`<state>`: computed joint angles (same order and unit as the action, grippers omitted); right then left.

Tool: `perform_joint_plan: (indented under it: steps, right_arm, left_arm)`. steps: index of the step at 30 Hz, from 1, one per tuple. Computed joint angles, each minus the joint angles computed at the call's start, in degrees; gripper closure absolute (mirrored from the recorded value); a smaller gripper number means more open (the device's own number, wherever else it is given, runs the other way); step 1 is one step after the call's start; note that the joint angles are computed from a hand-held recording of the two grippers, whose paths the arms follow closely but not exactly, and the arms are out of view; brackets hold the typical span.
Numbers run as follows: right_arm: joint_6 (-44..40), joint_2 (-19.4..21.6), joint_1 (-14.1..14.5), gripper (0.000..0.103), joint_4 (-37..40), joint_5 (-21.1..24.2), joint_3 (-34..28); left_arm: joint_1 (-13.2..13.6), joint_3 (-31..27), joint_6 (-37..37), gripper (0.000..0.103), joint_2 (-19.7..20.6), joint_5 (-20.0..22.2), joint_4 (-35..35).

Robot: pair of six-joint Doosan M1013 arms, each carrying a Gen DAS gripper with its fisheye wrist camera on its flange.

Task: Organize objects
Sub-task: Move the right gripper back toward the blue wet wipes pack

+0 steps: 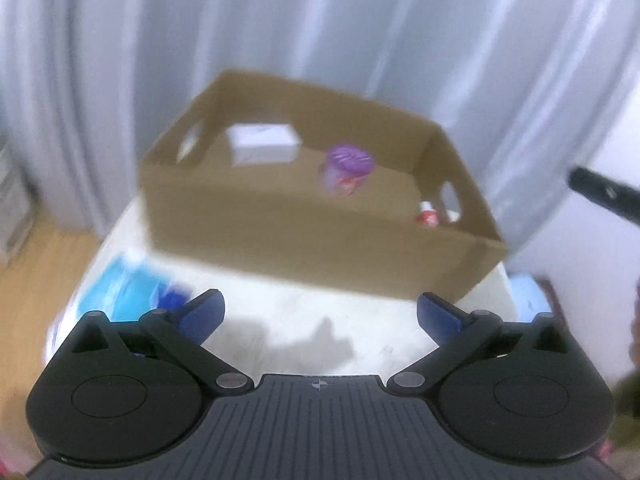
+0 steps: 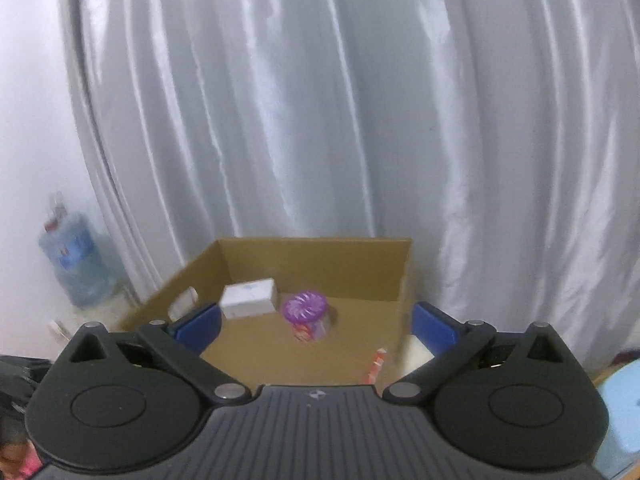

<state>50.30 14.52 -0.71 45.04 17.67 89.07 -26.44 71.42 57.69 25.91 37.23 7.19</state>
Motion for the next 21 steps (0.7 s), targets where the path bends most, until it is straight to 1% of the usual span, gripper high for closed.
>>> perform_joint_plan:
  steps: [2,3,5,7,10,11,12,15,18,21]
  right_arm:
    - [-5.3,-1.4,0.9,0.0,2.6,-4.3,2.7]
    - [-8.0,-2.0,1.3,0.0,4.2,-5.2,3.6]
    - [-13.4,-2.5,1.8,0.0,7.2,-4.7,4.3]
    - [-14.9,-2.5,2.6,0.0,7.0,-4.1,4.0]
    - [-24.3,-2.0,3.8,0.0,15.2,-1.4,3.0]
    - [-26.4,-1.4,4.1,0.0,17.5,0.7,2.3]
    - [-26.0,-0.7,4.3,0.0,17.6,3.0,1.4]
    - [-18.9,2.1,5.2,0.0,13.2,11.1,-2.1]
    - [-10.6,6.3,6.3,0.0,8.1,20.5,-7.1]
    - [-5.1,10.3,8.0,0.0,4.6,27.2,-11.8]
  left_arm:
    - [-0.5,3.7,-7.1,0.0,-1.7,-1.9,4.5]
    - [-0.7,5.1,-10.7,0.0,-2.4,-2.3,7.1]
    - [-1.0,7.3,-16.4,0.0,-3.5,-2.0,11.9]
    - [-1.3,8.4,-21.6,0.0,-4.2,-0.3,17.3]
    - [-1.6,9.8,-27.1,0.0,-4.7,2.5,24.7]
    - [-1.7,10.3,-28.2,0.0,-5.0,3.4,26.3]
    - [-1.6,10.7,-28.6,0.0,-5.0,4.0,27.2]
    - [-1.0,12.2,-28.6,0.0,-5.6,3.9,27.9]
    - [0.2,13.9,-28.4,0.0,-5.9,1.5,27.4]
    - [1.5,14.8,-25.9,0.0,-5.6,-1.7,24.4]
